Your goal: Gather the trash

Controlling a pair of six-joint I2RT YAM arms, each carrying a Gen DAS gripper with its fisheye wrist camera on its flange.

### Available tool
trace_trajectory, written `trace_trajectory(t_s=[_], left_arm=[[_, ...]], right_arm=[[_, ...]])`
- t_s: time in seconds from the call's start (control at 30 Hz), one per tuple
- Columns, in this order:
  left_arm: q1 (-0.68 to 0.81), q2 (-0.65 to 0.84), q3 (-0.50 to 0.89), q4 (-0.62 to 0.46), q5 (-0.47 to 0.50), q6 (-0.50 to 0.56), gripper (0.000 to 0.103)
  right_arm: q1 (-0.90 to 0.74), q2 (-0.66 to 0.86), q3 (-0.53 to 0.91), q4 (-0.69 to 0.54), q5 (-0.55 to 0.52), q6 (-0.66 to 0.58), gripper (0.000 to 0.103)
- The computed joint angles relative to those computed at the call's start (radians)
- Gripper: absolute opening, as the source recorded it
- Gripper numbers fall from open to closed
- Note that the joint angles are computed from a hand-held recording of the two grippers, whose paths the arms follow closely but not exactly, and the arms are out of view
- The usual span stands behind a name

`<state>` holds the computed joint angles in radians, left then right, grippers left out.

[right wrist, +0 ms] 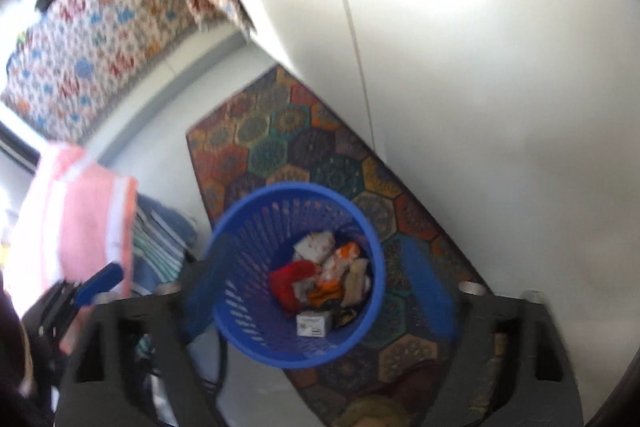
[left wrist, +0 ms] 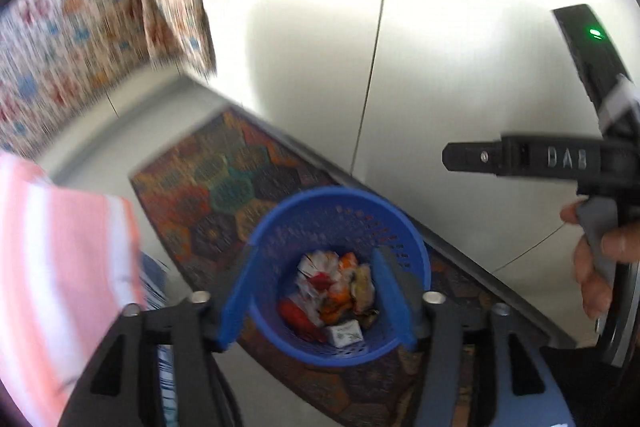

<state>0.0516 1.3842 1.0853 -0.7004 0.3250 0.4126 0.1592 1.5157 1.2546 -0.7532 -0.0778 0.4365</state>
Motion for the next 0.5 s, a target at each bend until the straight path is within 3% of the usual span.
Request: trace_trajectory(t_s=[0.03,0.17,0.23,0.4,0.5], left_arm=[[0.018,-0.066,-0.018,-0.021,0.008,0.013,0.081],[0.115,-0.198,0.003,-0.200,0.086,0.076,0.091],[0.178,-0.237,0.019,-0.302,0.110,0.123,0.103],[0.313,-0.390,0.001,-0.406,0.096,0.188,0.103],[0.422,-0.423,0.023,-0.468,0.142,0.245,0.103]], right_arm=[[0.009,-0.035,-0.008,-0.015,0.009,0.022,0.102],[0.085,-0.194,-0.057,-0.101,0.092,0.057,0.103],[0.159,-0.290,-0.087,-0.154,0.152,0.084,0.103],[0.464,-0.392,-0.019,-0.393,0.441,0.239,0.103],[0.599,-0.418,0.023,-0.460,0.492,0.311,0.103]])
